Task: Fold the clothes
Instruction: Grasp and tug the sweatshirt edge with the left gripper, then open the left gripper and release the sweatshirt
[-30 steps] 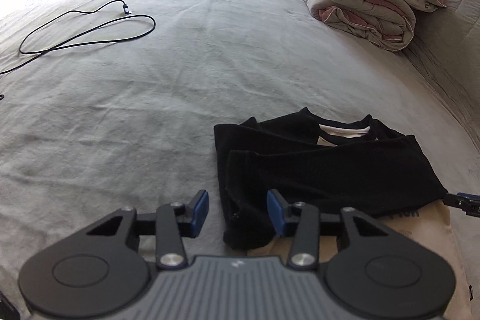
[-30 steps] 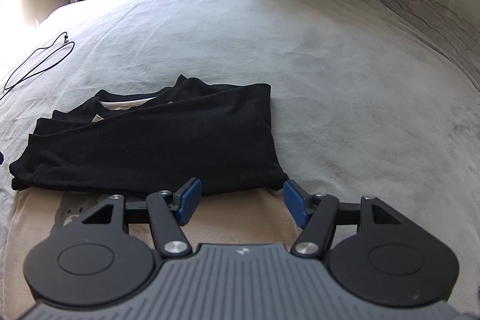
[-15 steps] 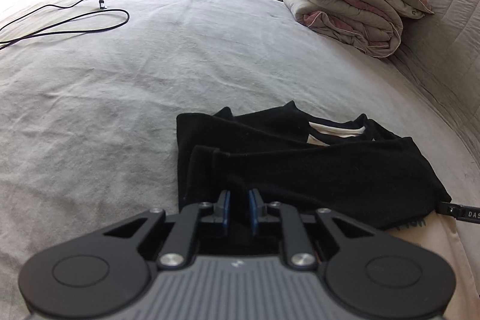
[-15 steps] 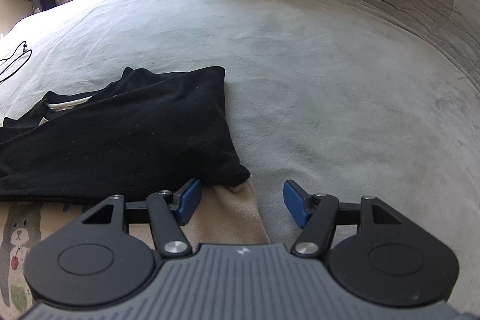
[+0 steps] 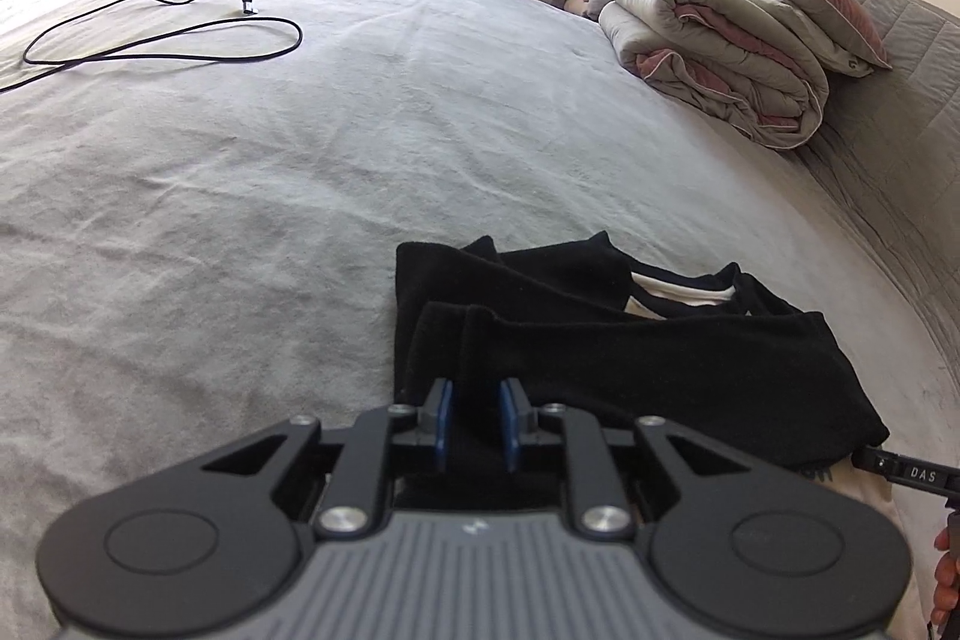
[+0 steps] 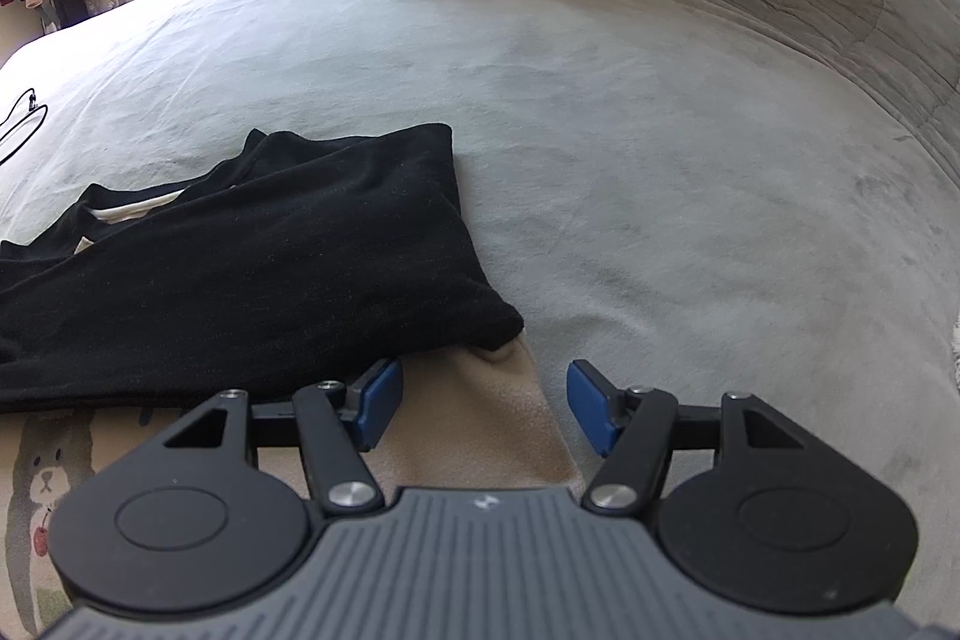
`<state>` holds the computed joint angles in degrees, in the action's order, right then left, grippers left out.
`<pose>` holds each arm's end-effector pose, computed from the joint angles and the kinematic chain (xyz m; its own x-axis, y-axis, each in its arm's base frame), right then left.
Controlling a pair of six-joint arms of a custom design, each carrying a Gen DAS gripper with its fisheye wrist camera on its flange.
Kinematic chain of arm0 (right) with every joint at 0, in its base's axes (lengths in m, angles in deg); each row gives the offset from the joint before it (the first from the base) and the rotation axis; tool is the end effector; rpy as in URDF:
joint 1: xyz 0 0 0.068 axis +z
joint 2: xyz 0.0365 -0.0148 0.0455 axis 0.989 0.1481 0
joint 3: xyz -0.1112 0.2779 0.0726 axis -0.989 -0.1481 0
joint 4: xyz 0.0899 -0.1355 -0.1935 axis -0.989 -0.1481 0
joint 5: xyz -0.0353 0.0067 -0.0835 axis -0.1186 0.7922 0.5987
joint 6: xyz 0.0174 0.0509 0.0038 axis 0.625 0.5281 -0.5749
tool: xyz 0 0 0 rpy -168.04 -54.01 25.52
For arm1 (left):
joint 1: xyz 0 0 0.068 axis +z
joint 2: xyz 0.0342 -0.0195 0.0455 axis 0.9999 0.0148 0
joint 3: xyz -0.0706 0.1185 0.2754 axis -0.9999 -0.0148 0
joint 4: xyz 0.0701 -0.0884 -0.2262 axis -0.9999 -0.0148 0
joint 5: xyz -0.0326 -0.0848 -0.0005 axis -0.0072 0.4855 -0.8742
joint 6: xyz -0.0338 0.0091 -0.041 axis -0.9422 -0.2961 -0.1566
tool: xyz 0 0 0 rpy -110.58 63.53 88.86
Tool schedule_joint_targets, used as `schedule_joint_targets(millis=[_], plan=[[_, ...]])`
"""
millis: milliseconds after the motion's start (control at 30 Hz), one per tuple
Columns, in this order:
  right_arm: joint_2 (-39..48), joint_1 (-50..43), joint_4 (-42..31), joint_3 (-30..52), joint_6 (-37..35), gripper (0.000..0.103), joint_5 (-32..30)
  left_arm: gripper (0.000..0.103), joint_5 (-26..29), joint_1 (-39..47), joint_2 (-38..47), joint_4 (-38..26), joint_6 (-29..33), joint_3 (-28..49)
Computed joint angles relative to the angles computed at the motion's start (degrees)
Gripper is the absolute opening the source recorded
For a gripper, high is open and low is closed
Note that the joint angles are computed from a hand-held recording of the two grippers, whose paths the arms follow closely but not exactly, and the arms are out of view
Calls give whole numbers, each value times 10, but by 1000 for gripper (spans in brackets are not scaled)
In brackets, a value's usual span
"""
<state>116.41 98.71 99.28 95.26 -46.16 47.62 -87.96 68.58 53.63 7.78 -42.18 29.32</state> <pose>0.3393 0.1029 0.0263 -0.7379 -0.1309 -0.6620 -0.1890 0.9818 0.0165 0.2235 -0.0729 0.0530 -0.6100 -0.4207 -0.6715 -0.3110 0.9065 -0.2855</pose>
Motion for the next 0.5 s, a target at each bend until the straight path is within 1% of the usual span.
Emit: schedule_joint_targets(millis=[67, 100, 133, 167, 233, 300, 400, 500], plan=[[-10, -7, 6, -13, 3, 65, -25, 30, -10, -13, -25, -20, -13, -4], [-16, -13, 7, -19, -2, 66, -45, 39, -15, -21, -40, -35, -19, -7], [-22, -19, 7, -25, -6, 67, -65, 41, -19, -27, -52, -46, -23, -10], [-28, -25, 7, -31, -12, 69, -84, 42, -26, -36, -67, -62, -32, -12], [-45, -36, 6, -46, -29, 69, -109, 44, -41, -54, -97, -98, -50, -17], [-63, -47, 2, -60, -48, 69, -134, 48, -62, -82, -117, -116, -77, -32], [-102, -68, -10, -90, -82, 69, -165, 49, -77, -105, -123, -97, -99, -68], [-138, -91, -22, -115, -121, 69, -190, 49, -77, -92, -117, -45, -137, -117]])
